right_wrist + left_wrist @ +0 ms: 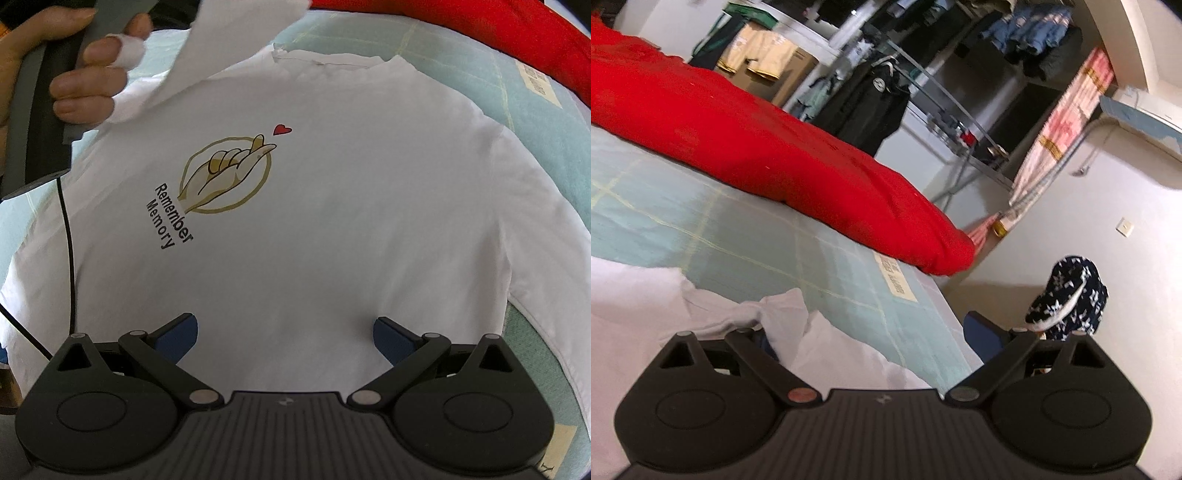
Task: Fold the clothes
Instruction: 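Carry the held sleeve with the left gripper across the shirt front, then lay the sleeve across the shirt below the collar and open the left gripper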
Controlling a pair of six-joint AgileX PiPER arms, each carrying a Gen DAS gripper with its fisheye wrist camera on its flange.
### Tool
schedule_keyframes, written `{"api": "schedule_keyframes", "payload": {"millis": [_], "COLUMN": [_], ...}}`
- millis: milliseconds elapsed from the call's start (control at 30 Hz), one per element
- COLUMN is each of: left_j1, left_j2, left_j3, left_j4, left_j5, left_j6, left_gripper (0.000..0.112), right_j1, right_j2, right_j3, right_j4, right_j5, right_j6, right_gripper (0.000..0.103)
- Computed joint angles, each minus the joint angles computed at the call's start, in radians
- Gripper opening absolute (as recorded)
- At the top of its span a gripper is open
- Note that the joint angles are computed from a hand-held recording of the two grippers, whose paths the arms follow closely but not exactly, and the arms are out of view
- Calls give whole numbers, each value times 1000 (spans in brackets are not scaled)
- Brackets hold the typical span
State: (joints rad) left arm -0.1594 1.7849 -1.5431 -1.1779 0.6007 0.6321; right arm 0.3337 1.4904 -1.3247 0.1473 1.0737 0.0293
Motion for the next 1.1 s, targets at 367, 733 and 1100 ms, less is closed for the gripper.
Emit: {"api": "schedule_keyframes", "payload": {"millis": [367, 733, 1100], "left_j1": [-30, -71, -137], "left_j2": [42, 75, 106], "left_j3": [-43, -79, -143], "left_j4": [77, 176, 398], "left_j5": [67, 96, 98], "left_j6": [-4, -5, -22], "left_gripper": [94, 94, 94], "right_j1": [5, 9, -31], "right_j2": [-4, -18, -37], "right_j3": [-9, -4, 13], "right_j4": [-11, -25, 13], "right_j5": [18, 34, 25], "right_j6": [22, 48, 101], "right_gripper": [103, 103, 103]}}
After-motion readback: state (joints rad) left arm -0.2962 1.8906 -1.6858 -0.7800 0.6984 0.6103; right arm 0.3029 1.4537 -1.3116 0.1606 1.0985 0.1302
